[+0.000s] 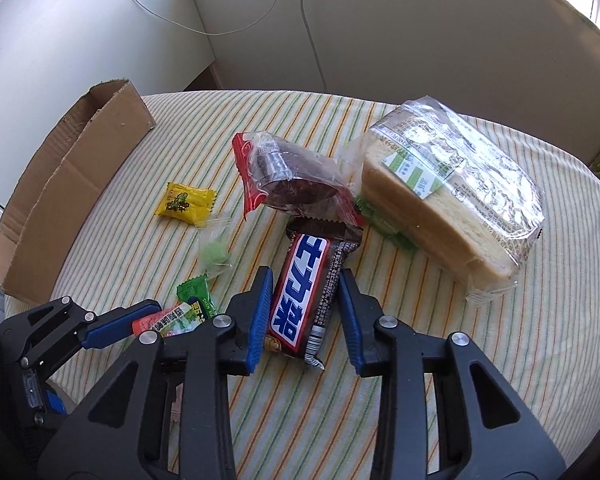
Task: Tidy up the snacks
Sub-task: 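Grasp the colourful candy packet with the left tool while the right tool grasps the blue-white chocolate bar, then carry both snacks into the box, open both tools and lift them away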
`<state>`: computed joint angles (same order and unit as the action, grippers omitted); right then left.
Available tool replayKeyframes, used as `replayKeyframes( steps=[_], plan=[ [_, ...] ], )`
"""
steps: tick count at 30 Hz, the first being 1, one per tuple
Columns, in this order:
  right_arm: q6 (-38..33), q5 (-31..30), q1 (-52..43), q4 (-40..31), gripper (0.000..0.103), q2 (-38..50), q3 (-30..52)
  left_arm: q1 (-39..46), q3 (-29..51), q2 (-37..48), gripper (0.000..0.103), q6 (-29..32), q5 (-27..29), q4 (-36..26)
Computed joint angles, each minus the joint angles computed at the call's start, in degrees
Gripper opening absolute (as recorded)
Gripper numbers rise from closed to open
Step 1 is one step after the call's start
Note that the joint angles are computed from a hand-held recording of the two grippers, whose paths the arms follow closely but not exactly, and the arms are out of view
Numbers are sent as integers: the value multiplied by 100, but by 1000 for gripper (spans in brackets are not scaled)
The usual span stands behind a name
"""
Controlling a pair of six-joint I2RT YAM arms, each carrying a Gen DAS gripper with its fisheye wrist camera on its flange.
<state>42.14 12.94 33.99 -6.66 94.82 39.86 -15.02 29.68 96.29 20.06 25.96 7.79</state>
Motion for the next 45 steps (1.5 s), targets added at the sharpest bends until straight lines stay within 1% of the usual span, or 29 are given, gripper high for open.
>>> replayKeyframes(
  steps=[6,10,16,22,24,31,37,45],
  plan=[
    [193,64,43,141,33,-383,-365,75,-97,-150,33,-58,33,57],
    [277,153,128,62,33,-805,-616,154,-187,-392,33,-54,65,33],
    [406,255,310,-148,33,-1291,-773,464,-233,-819,33,-35,288,-170],
    [468,499,637,-503,33,-1587,-588,1045,-200,-1207,32,97,565,-423],
    [445,591,740,-626,33,-1612,-443,1359,-203,-1357,32,244,711,-564],
    [234,726,990,-798,33,-1352,209,2143,-37,-1437,32,444,1028,-781],
    [3,747,1161,-809,33,-707,974,2783,198,-1230,32,611,1274,-884],
    [-348,660,1260,-808,33,274,2066,3400,567,-864,32,833,1427,-1031]
  ],
)
